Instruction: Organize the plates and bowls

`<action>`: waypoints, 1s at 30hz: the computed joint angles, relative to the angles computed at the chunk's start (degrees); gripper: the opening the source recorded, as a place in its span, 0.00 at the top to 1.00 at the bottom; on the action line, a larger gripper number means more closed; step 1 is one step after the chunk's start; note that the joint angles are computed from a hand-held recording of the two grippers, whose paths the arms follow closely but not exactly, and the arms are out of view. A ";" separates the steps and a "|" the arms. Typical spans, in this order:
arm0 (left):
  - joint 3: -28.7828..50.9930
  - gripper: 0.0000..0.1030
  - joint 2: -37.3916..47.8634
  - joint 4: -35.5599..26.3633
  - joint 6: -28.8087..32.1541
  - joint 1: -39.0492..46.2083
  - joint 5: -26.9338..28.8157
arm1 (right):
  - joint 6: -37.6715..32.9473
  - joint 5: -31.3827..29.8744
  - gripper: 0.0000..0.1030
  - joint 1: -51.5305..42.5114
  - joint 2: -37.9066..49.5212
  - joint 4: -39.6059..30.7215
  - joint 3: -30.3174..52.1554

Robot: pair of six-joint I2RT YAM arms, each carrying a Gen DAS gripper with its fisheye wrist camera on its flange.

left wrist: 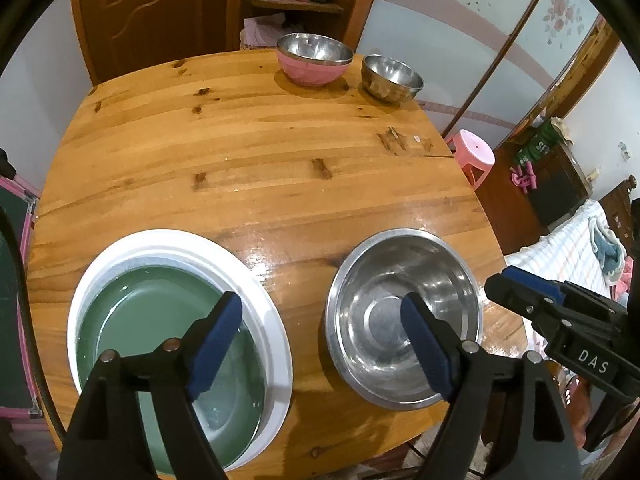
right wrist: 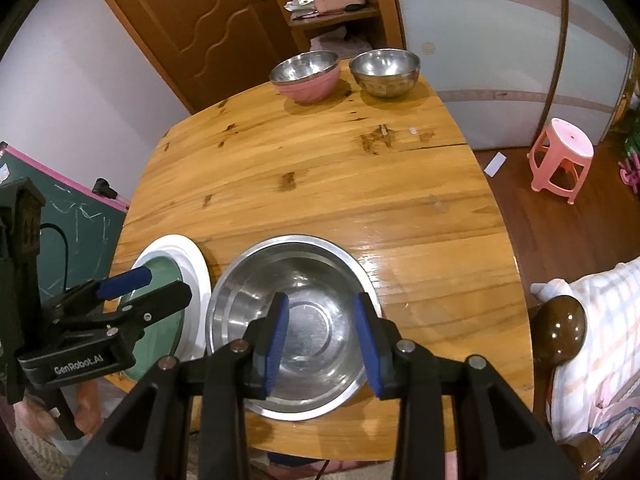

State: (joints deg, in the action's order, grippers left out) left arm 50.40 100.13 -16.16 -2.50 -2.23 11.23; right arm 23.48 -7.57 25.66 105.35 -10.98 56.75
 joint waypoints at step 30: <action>62.89 0.19 19.14 -29.94 -4.10 2.45 0.00 | -16.39 1.62 0.54 -11.68 15.96 -33.47 58.91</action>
State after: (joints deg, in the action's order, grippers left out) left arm 113.28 119.28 -46.10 -6.60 0.22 11.23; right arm 7.09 -5.96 13.98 121.31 -44.45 115.65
